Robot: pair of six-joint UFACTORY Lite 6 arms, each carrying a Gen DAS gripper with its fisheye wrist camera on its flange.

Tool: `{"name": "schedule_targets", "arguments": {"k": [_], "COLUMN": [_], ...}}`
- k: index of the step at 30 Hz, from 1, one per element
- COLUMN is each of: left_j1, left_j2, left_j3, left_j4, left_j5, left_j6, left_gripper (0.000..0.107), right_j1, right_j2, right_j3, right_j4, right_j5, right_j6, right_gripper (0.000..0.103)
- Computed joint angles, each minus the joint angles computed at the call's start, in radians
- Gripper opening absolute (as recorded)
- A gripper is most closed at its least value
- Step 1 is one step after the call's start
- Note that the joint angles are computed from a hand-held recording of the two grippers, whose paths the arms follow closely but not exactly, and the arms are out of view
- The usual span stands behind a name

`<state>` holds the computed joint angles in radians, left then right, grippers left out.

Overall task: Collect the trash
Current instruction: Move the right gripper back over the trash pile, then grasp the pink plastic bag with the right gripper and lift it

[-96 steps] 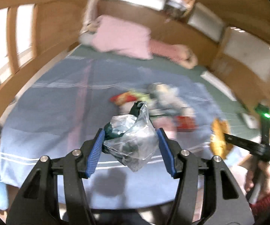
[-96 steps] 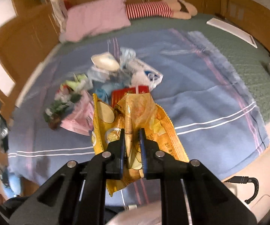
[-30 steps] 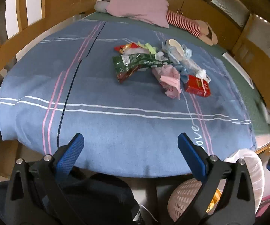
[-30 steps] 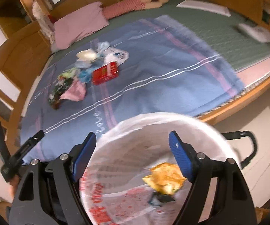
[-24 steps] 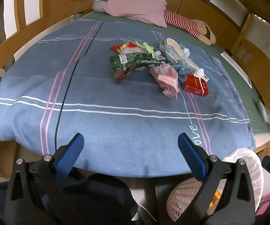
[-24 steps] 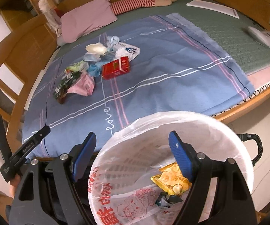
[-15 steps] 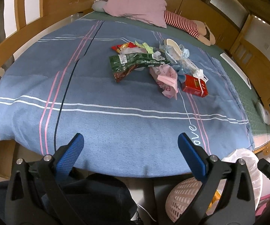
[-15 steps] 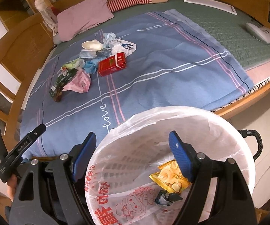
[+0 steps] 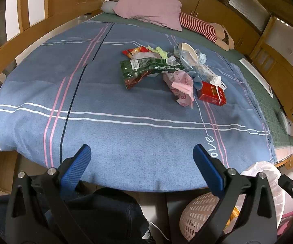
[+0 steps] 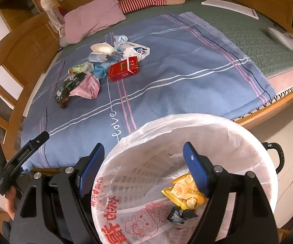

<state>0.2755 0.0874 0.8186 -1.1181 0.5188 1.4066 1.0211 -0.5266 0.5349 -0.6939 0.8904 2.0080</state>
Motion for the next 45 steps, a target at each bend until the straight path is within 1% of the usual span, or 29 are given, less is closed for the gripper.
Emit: {"name": "schedule_targets", "arguments": {"k": [1,4,5,6,7,10,12,13,14,15,16,17,19,20,21,23,24,26,27,28,29,31,33,35,37,40,42,45], "left_j1": [0.002,0.012,0.020,0.028,0.032,0.057,0.076,0.087,0.095,0.105,0.115,0.132,0.152,0.158,0.161,0.167,0.169,0.169,0.170,0.170,0.169,0.176,0.185,0.198,0.215,0.231,0.226,0.201], "left_j2": [0.000,-0.015,-0.023,-0.027,-0.026,-0.022,-0.014,-0.010,-0.011,-0.014,-0.017,-0.018,-0.014,-0.005,0.002,0.015,0.016,0.018,0.019,0.021,0.026,0.037,0.065,0.099,0.129,0.176,0.175,0.128], "left_j3": [0.000,-0.012,-0.019,-0.022,-0.019,-0.015,-0.009,-0.006,-0.010,-0.014,-0.018,-0.021,-0.023,-0.017,-0.012,-0.004,-0.004,-0.003,-0.002,-0.001,0.004,0.014,0.040,0.070,0.096,0.134,0.130,0.089], "left_j4": [-0.001,-0.031,-0.054,-0.070,-0.080,-0.113,-0.124,-0.130,-0.140,-0.153,-0.167,-0.186,-0.209,-0.217,-0.222,-0.231,-0.233,-0.235,-0.233,-0.231,-0.228,-0.223,-0.203,-0.176,-0.161,-0.139,-0.139,-0.166], "left_j5": [0.000,-0.011,-0.013,-0.013,-0.013,-0.003,0.022,0.038,0.047,0.058,0.070,0.090,0.118,0.127,0.129,0.139,0.142,0.146,0.147,0.148,0.147,0.154,0.169,0.196,0.228,0.267,0.254,0.207], "left_j6": [0.002,0.020,0.034,0.041,0.041,0.045,0.047,0.052,0.063,0.075,0.088,0.107,0.125,0.125,0.119,0.115,0.118,0.123,0.123,0.121,0.113,0.100,0.065,0.021,-0.014,-0.072,-0.083,-0.025], "left_gripper": [0.100,0.100,0.100,0.100,0.100,0.100,0.100,0.100,0.100,0.100,0.100,0.100,0.100,0.100,0.100,0.100,0.100,0.100,0.100,0.100,0.100,0.100,0.100,0.100,0.100,0.100,0.100,0.100], "right_j1": [-0.007,-0.078,-0.127,-0.151,-0.202,-0.332,-0.434,-0.459,-0.495,-0.506,-0.535,-0.565,-0.607,-0.622,-0.628,-0.630,-0.628,-0.624,-0.622,-0.620,-0.617,-0.602,-0.600,-0.602,-0.603,-0.611,-0.636,-0.657], "right_j2": [0.002,0.001,0.012,0.023,0.063,0.236,0.405,0.466,0.570,0.634,0.738,0.842,0.998,1.091,1.172,1.281,1.313,1.410,1.420,1.427,1.424,1.388,1.320,1.203,1.115,0.984,0.887,0.764], "right_j3": [0.001,0.009,0.022,0.032,0.063,0.187,0.307,0.357,0.443,0.501,0.598,0.697,0.862,0.967,1.067,1.198,1.236,1.354,1.363,1.363,1.353,1.301,1.197,1.030,0.916,0.766,0.659,0.531], "right_j4": [-0.002,-0.005,-0.007,-0.008,-0.010,-0.015,0.038,0.055,0.076,0.085,0.124,0.204,0.400,0.468,0.495,0.517,0.534,0.599,0.616,0.661,0.681,0.671,0.768,0.946,1.039,1.080,1.145,1.144], "right_j5": [-0.010,-0.096,-0.150,-0.176,-0.226,-0.357,-0.483,-0.505,-0.538,-0.536,-0.553,-0.568,-0.562,-0.536,-0.490,-0.435,-0.423,-0.361,-0.356,-0.366,-0.373,-0.388,-0.430,-0.474,-0.492,-0.502,-0.517,-0.546], "right_j6": [-0.003,-0.053,-0.091,-0.111,-0.154,-0.266,-0.391,-0.424,-0.472,-0.490,-0.550,-0.645,-0.832,-0.895,-0.925,-0.951,-0.973,-1.059,-1.080,-1.135,-1.166,-1.186,-1.280,-1.454,-1.572,-1.645,-1.720,-1.717], "right_gripper": [0.078,0.078,0.078,0.078,0.078,0.078,0.078,0.078,0.078,0.078,0.078,0.078,0.078,0.078,0.078,0.078,0.078,0.072,0.062,0.048,0.039,0.027,0.024,0.024,0.024,0.024,0.024,0.024]}}
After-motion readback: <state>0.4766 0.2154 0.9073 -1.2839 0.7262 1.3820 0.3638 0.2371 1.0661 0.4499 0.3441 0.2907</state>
